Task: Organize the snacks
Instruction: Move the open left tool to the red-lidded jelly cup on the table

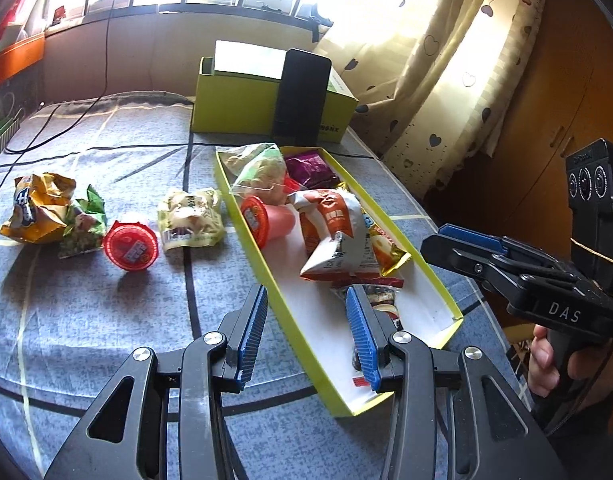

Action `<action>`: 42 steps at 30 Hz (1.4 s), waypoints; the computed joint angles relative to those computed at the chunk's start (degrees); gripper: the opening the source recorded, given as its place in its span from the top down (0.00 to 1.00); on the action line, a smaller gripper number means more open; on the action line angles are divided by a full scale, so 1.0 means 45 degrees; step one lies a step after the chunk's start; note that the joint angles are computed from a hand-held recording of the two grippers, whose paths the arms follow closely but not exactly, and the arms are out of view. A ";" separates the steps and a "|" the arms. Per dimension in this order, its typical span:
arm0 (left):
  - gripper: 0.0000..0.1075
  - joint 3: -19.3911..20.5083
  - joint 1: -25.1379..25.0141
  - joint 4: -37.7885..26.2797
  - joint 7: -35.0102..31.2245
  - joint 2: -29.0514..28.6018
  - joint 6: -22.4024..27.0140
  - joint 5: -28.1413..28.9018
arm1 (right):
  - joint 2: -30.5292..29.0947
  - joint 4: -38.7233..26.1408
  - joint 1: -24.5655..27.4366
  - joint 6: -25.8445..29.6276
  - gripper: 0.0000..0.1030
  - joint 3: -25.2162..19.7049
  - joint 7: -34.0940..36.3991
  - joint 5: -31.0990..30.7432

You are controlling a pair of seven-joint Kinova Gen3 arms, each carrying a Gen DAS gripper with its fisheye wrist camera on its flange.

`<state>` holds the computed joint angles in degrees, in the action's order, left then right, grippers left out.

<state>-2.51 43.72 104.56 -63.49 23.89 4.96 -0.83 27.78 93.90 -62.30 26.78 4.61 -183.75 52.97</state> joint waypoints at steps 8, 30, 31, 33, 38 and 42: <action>0.60 -0.1315 0.0935 0.0357 0.0670 -0.0138 -0.0031 -0.0110 | 0.0250 -0.0485 0.0134 0.0117 0.55 -0.0336 0.1005 -0.0737; 0.60 -0.3583 0.2520 0.0844 0.2426 -0.0202 0.0131 -0.1033 | 0.0852 -0.1482 -0.0163 -0.0255 0.54 0.0037 0.3392 -0.2715; 0.60 -0.3631 0.2527 0.0866 0.2503 -0.0203 0.0139 -0.1085 | 0.0880 -0.1521 -0.0160 -0.0275 0.54 0.0035 0.3512 -0.2810; 0.60 -0.3669 0.2498 0.0907 0.2647 -0.0205 0.0152 -0.1164 | 0.0934 -0.1610 -0.0135 -0.0293 0.54 0.0017 0.3774 -0.3023; 0.60 -0.3568 0.2275 0.1008 0.2840 -0.0231 0.0109 -0.1297 | 0.1102 -0.1909 0.0008 -0.0289 0.54 -0.0127 0.4622 -0.3659; 0.60 -0.3354 0.2000 0.1136 0.2832 -0.0265 0.0034 -0.1312 | 0.1276 -0.2202 0.0055 -0.0199 0.53 -0.0171 0.5213 -0.4159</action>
